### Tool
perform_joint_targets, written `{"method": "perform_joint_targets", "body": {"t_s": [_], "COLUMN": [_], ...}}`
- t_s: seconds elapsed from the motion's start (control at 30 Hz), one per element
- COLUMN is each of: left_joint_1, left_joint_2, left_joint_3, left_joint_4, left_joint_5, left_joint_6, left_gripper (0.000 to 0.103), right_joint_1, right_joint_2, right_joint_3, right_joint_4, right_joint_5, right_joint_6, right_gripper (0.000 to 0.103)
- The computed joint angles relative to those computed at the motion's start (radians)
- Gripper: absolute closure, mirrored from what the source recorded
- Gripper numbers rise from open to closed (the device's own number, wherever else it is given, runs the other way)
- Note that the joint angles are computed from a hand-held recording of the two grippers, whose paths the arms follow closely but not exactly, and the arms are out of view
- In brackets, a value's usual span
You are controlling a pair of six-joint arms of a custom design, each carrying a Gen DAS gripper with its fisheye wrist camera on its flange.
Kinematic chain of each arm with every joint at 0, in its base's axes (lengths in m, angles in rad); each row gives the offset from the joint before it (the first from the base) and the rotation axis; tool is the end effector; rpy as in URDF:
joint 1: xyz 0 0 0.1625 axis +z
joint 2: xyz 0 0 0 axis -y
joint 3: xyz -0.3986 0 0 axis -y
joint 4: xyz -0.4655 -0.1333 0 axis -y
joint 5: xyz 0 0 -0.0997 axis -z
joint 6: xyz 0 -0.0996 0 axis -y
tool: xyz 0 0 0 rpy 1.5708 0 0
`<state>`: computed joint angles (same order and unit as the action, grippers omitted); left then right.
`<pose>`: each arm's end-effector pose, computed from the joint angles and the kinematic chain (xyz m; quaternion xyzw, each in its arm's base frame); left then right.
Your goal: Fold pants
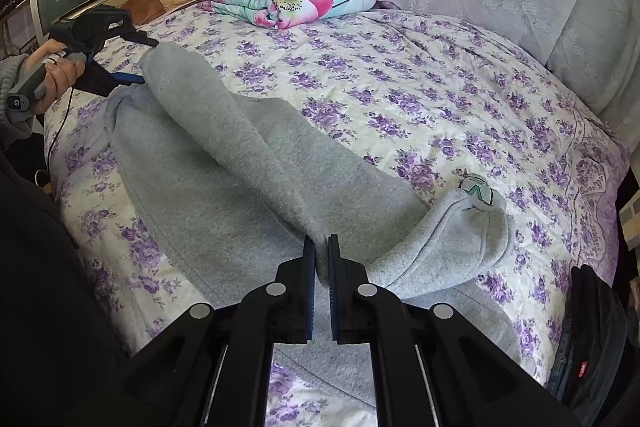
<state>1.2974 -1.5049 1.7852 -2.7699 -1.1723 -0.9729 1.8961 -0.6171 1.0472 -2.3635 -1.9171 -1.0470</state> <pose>0.0017 -0.6309 0.4550 0.3835 -0.7953 0.4565 0.1096 0.3738 -0.7970 0.1468 0.5898 -0.7693 0.1063 0.2213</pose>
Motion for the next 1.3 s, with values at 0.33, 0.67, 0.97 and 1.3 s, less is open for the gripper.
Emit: {"method": "perform_joint_targets", "body": {"t_s": [0.33,0.67,0.97,1.3], "left_joint_1": [-0.028,-0.021,-0.14,-0.01], "left_joint_2": [-0.075,-0.112,-0.021,0.151], "left_joint_3": [0.028,0.042,-0.099,-0.153], "left_joint_4": [0.134,0.326,0.33,0.524], "left_joint_5": [0.037,0.074,0.124,0.02], "left_joint_6": [0.072,0.082,0.407,0.38], "left_gripper": [0.076,0.077,0.079,0.101], "right_joint_1": [-0.002,-0.032,-0.047,-0.057], "right_joint_2": [-0.03,-0.04,-0.035,-0.036], "right_joint_3": [0.067,0.168,0.161,0.152], "right_joint_4": [0.0,0.025,0.046,0.056], "right_joint_5": [-0.04,-0.104,-0.081,-0.051], "right_joint_6": [-0.016,0.031,0.1,0.155], "right_gripper": [0.097,0.097,0.097,0.097]}}
